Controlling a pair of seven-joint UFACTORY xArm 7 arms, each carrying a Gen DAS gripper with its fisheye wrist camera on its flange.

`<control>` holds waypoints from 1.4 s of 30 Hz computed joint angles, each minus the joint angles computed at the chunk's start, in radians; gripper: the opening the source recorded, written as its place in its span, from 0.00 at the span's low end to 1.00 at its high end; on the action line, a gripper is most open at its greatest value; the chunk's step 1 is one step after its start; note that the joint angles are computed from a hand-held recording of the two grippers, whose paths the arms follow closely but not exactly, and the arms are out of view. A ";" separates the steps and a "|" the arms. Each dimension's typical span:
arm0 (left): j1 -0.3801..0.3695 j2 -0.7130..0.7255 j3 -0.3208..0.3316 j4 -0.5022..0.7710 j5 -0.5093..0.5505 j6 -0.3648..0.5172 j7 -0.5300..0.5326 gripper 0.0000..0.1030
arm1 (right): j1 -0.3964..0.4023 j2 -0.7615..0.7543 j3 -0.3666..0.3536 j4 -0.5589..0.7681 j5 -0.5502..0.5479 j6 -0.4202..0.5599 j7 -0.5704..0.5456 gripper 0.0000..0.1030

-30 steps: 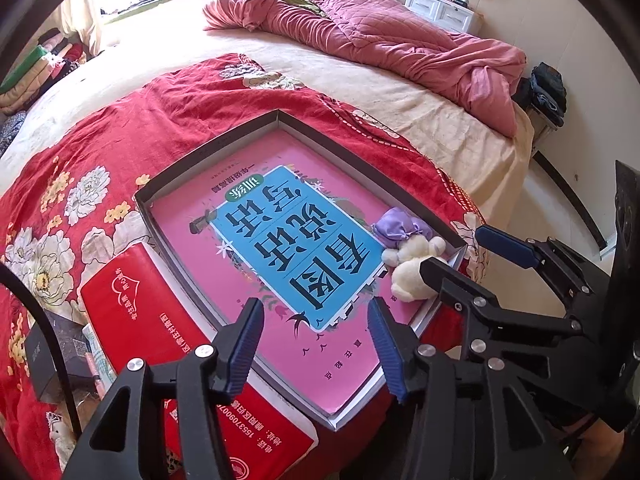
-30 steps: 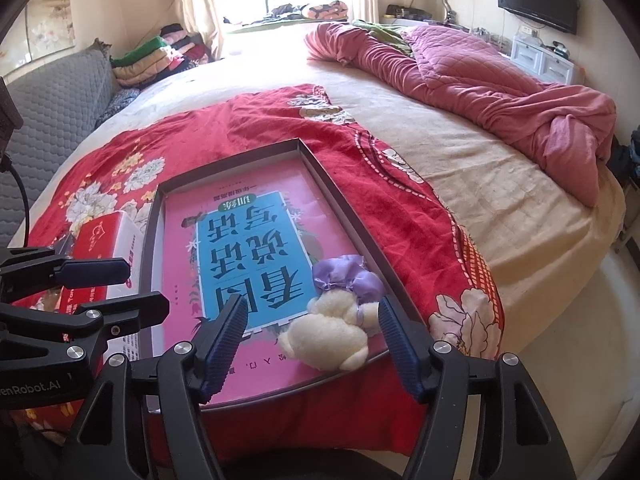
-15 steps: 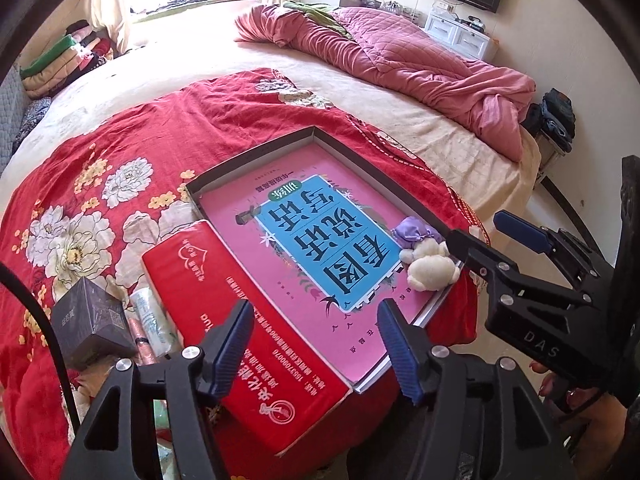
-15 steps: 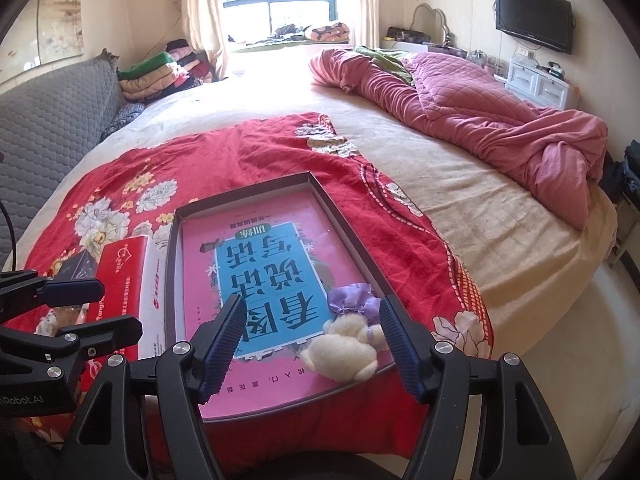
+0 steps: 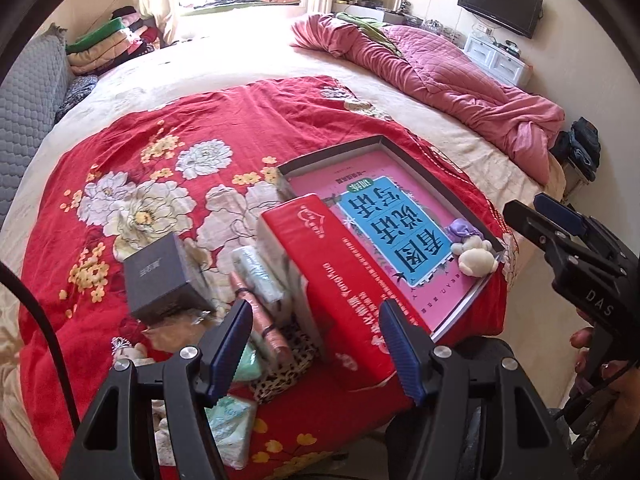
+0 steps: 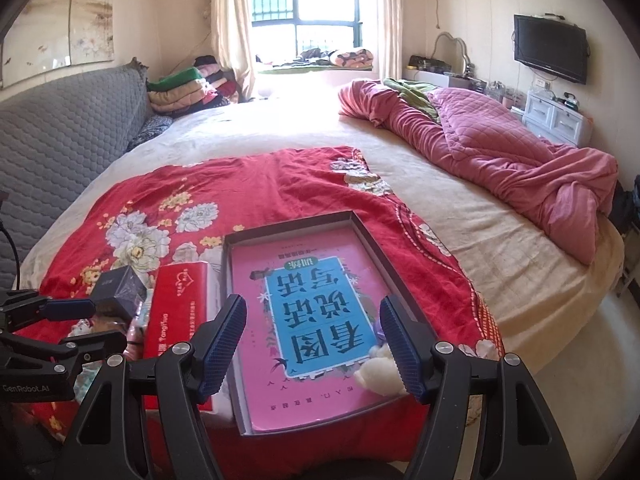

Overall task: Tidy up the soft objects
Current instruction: 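Grasp the green-and-white tissue pack with the right tool while the left tool grasps the white floral scrunchie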

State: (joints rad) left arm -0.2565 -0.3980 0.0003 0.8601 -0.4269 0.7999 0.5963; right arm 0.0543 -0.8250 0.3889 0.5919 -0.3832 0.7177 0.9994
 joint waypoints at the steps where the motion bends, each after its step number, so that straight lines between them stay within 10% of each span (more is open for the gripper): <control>1: 0.008 -0.003 0.010 0.000 0.001 0.004 0.002 0.63 | 0.000 0.008 0.008 0.011 -0.001 -0.003 0.003 0.69; 21: 0.199 0.041 0.130 0.016 0.009 -0.016 0.058 0.63 | 0.082 0.343 0.116 0.270 -0.129 -0.047 0.063 0.69; 42: 0.320 0.142 0.137 -0.040 0.030 -0.014 0.107 0.63 | 0.399 0.712 -0.022 0.399 -0.060 -0.135 0.089 0.69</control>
